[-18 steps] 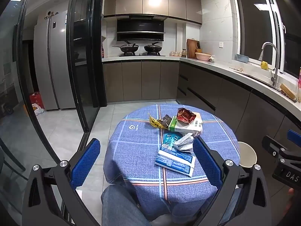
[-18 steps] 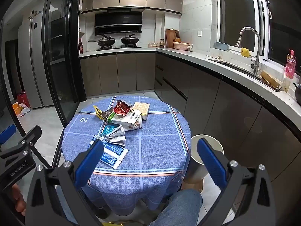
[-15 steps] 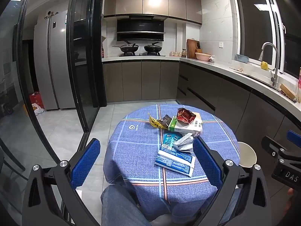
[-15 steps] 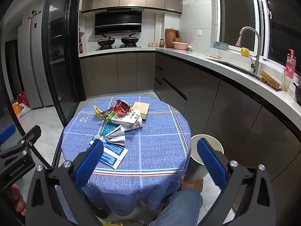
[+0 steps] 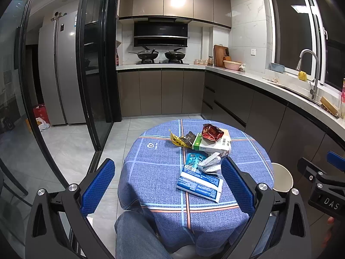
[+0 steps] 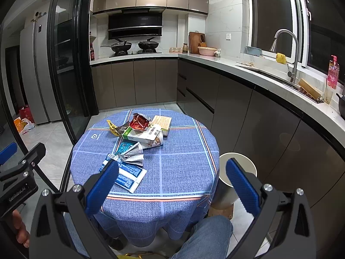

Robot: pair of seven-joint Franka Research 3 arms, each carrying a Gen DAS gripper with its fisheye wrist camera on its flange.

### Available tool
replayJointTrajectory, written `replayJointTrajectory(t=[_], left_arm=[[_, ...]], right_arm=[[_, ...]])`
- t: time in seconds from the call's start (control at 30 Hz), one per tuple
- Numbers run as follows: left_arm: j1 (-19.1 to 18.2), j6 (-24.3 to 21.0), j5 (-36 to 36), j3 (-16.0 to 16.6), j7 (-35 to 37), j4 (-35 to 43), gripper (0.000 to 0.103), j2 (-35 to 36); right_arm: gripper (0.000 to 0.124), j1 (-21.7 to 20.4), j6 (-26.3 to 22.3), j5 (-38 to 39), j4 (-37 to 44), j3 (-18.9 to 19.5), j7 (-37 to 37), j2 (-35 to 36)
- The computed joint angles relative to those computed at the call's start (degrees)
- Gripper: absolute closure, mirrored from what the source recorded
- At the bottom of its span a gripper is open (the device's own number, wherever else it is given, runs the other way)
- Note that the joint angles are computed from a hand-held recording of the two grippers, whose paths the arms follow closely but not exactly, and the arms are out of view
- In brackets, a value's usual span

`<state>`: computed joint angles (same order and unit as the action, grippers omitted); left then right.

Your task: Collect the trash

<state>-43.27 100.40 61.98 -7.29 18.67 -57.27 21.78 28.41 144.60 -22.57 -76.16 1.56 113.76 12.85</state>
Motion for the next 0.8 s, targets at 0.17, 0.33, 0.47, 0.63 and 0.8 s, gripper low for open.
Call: replayJointTrajectory(t=[0.17, 0.33, 0.47, 0.63, 0.8], left_arm=[[-0.25, -0.41, 0.07, 0.02, 0.43, 1.56, 0.008, 0.91], [-0.28, 0.27, -0.19, 0.54, 0.16, 1.72, 0.008, 1.64], [-0.49, 0.33, -0.35, 0.91, 0.06, 1.63, 0.008, 1.58], [-1.25, -0.09, -0.7, 1.34, 0.29, 2.48, 0.008, 1.82], [-0.96, 0.12, -0.67, 1.04, -0.03, 1.67, 0.008, 1.2]], right_arm=[[0.024, 0.02, -0.2, 0.1, 0.17, 0.0, -0.04, 0.05], [0.024, 0.04, 0.05, 0.09, -0.11, -0.04, 0.04, 0.07], [0.024, 0.07, 0.0, 0.11, -0.04, -0.05, 0.05, 0.14], [0.024, 0.14, -0.4, 0.27, 0.52, -0.02, -0.12, 0.52], [0.024, 0.18, -0.18, 0.07, -0.04, -0.06, 0.11, 0.27]])
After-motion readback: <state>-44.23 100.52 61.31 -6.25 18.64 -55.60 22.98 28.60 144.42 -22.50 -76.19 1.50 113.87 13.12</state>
